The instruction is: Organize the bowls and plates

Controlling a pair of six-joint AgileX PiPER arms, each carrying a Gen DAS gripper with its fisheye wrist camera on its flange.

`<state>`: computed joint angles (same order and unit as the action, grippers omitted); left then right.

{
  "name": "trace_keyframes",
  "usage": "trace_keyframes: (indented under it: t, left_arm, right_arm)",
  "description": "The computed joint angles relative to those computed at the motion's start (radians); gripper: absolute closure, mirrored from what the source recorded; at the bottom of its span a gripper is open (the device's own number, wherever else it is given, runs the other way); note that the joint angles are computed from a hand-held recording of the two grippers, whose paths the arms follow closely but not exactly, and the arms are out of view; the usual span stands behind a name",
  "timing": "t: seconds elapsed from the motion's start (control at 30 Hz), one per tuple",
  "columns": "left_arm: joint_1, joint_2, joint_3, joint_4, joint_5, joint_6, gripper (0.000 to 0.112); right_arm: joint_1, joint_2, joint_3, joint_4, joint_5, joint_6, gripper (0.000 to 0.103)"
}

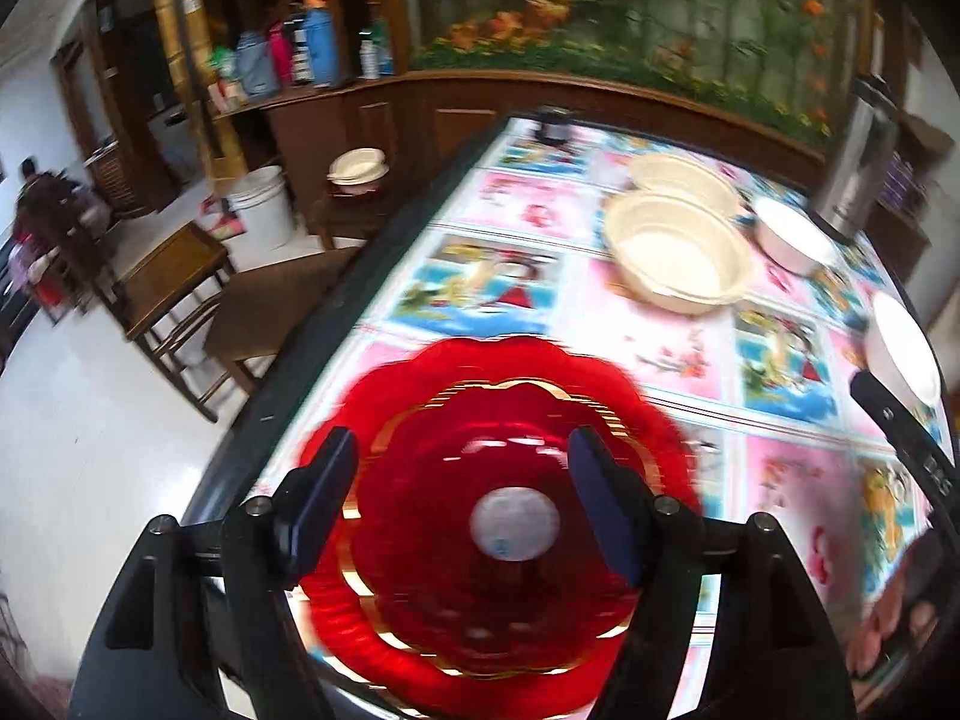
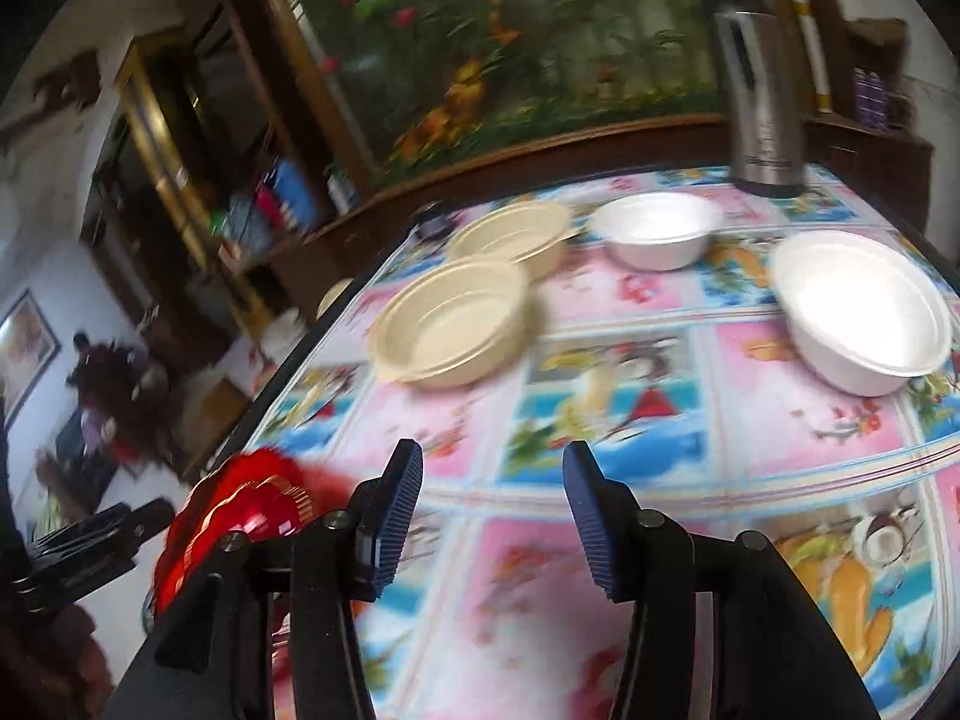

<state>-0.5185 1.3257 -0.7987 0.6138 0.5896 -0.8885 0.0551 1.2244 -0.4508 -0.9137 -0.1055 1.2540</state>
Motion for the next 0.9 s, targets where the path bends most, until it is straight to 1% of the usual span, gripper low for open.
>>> trace_keyframes:
  t: [0.03,0.07,0.1,0.13,0.17,0.2,0.23,0.33,0.4,0.47,0.6,0.7,0.77,0.9]
  left_arm:
    - [-0.017,0.005,-0.013,-0.002,0.011,-0.002,0.040]
    - [-0.041,0.019,-0.034,0.001,0.022,-0.013,0.040]
    - [-0.066,0.031,-0.052,0.009,0.033,-0.026,0.040]
    - [-0.095,0.051,-0.081,0.012,0.044,-0.029,0.040]
    - [-0.118,0.068,-0.106,0.010,0.057,-0.028,0.040]
    - [-0.140,0.084,-0.133,0.003,0.073,-0.021,0.040]
    - [-0.160,0.105,-0.162,-0.001,0.084,-0.013,0.040]
    - [-0.189,0.198,-0.273,0.005,0.122,0.000,0.040]
    - [-0.174,0.252,-0.343,-0.007,0.149,0.013,0.040]
    - [-0.146,0.308,-0.421,-0.020,0.178,0.028,0.040]
    - [-0.090,0.388,-0.544,-0.053,0.229,0.048,0.040]
    - [-0.065,0.411,-0.583,-0.055,0.247,0.045,0.040]
    - [-0.047,0.412,-0.588,-0.069,0.245,0.062,0.040]
    - [-0.004,0.400,-0.588,-0.089,0.252,0.093,0.040]
  right_arm:
    - [-0.059,0.008,0.020,0.045,-0.059,-0.071,0.052]
    - [-0.124,0.020,0.040,0.056,-0.124,-0.112,0.052]
    - [-0.181,0.034,0.059,0.064,-0.182,-0.146,0.052]
    - [-0.228,0.048,0.070,0.054,-0.223,-0.151,0.052]
    - [-0.266,0.066,0.068,0.015,-0.247,-0.119,0.050]
    - [-0.319,0.086,0.061,-0.064,-0.287,-0.050,0.050]
    - [-0.378,0.104,0.056,-0.143,-0.344,0.004,0.050]
    - [-0.462,0.142,0.031,-0.281,-0.420,0.097,0.048]
    - [-0.490,0.163,0.017,-0.342,-0.451,0.138,0.048]
    - [-0.478,0.163,0.010,-0.356,-0.437,0.144,0.048]
    - [-0.474,0.189,-0.009,-0.406,-0.461,0.179,0.048]
    - [-0.462,0.193,-0.015,-0.434,-0.459,0.202,0.049]
    - [-0.466,0.191,-0.013,-0.444,-0.475,0.209,0.049]
    - [-0.454,0.192,-0.015,-0.466,-0.476,0.229,0.046]
